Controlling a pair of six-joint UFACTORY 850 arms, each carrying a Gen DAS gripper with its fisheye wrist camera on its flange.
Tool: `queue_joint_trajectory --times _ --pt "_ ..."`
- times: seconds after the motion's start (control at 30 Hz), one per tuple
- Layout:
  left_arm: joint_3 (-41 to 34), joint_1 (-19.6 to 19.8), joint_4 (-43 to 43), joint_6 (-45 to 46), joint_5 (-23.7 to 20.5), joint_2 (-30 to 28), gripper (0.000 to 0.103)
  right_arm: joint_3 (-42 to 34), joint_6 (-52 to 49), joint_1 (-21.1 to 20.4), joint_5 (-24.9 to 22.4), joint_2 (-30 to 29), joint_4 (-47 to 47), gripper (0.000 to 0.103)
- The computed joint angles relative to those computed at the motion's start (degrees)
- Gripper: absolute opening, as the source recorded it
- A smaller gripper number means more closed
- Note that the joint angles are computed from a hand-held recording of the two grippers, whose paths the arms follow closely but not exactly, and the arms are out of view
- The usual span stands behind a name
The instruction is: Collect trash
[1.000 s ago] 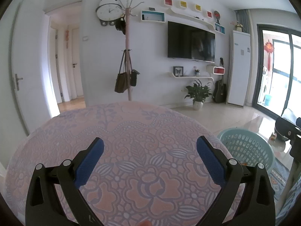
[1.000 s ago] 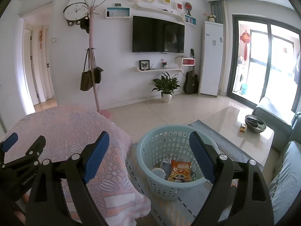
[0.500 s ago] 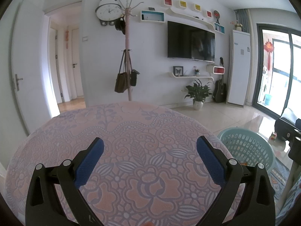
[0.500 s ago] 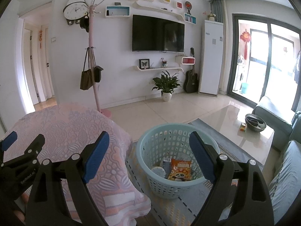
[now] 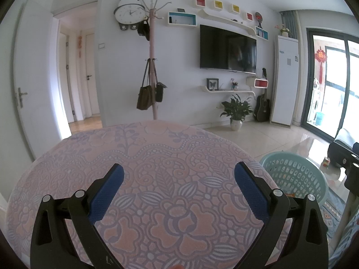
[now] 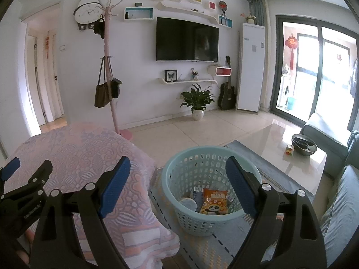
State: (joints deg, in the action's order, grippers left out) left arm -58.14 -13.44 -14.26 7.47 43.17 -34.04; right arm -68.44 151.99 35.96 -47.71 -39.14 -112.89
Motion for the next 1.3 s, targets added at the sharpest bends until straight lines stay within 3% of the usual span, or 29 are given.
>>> queue_joint_trajectory --times 1.3 --pt "0.06 0.23 0.15 0.07 -0.68 0.18 0.096 -0.04 0.65 -0.22 1.07 -0.26 -0.52 0.083"
